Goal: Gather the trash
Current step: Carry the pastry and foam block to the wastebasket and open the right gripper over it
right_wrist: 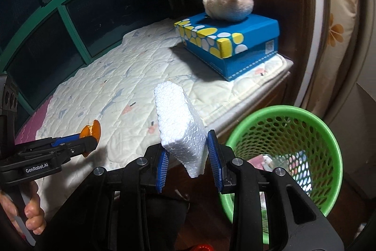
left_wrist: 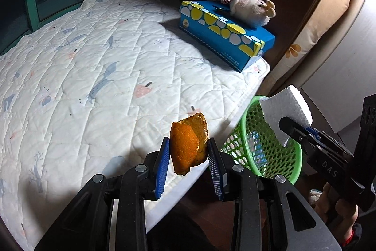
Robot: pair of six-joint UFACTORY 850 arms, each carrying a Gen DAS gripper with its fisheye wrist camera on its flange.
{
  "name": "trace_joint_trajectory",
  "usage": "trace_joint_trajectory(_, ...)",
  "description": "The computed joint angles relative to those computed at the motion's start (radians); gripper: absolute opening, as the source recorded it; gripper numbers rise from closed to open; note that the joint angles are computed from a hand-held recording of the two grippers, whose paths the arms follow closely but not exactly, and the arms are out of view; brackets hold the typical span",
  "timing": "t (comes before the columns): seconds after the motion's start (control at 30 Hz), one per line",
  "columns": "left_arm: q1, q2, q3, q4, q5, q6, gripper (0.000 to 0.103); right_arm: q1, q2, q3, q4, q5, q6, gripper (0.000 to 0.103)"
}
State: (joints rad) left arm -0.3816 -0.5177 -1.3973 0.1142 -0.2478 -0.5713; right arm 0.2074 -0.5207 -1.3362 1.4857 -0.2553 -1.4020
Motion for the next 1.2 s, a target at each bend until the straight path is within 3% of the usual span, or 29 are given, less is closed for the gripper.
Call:
trace_joint_trajectory(0.4,-0.072,-0.096,-0.143,-0.165,-0.058,0.208,0.032,-0.083,0.065,0.123,0.135,0.048,-0.089,0.033)
trace_joint_trajectory(1.2,-0.125,-0.207,-0.311,-0.238,-0.149,0.317,0.032,-0.156,0.069,0.167,0.152,0.054,-0.072,0.035)
